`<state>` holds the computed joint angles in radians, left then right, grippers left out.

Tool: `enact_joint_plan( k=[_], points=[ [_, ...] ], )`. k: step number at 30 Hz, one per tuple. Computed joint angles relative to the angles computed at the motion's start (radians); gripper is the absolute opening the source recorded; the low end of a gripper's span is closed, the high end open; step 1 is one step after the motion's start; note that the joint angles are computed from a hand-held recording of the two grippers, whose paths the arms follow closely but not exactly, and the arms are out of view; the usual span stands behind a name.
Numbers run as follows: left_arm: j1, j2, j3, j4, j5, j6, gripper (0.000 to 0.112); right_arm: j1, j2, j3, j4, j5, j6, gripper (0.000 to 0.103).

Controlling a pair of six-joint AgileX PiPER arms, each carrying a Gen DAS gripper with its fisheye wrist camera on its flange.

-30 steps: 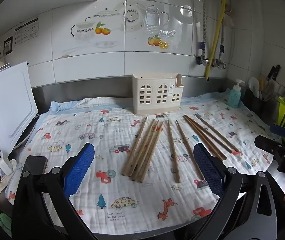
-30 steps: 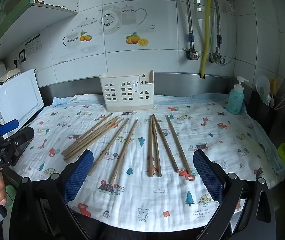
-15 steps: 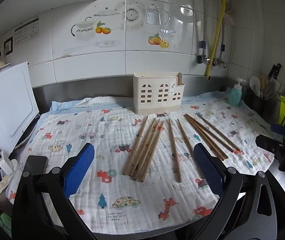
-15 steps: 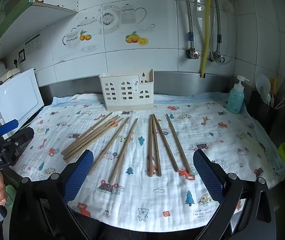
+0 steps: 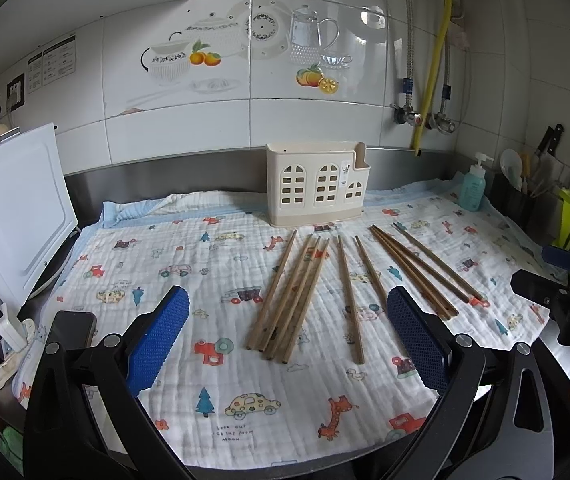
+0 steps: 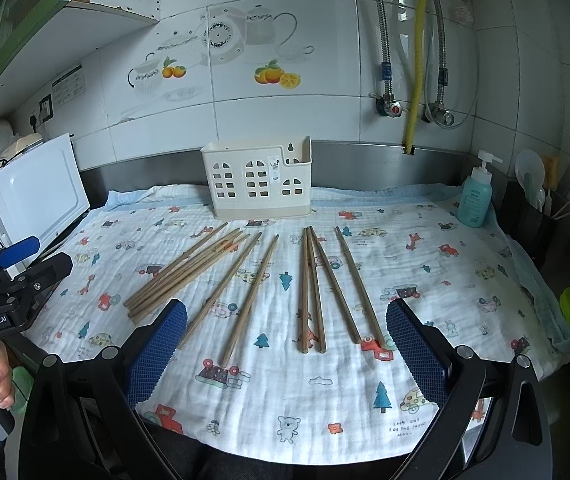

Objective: Organize utensils

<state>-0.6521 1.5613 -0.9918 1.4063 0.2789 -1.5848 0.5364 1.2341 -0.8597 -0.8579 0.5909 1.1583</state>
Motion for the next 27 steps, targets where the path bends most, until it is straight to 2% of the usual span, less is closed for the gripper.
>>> enact_joint_plan(
  k=[27],
  points=[
    [0.012,0.025,-0.012,-0.007,-0.014,0.005,0.098,-0.011,0.011,-0.003,0.006,-0.015,-0.009,0.097]
  ],
)
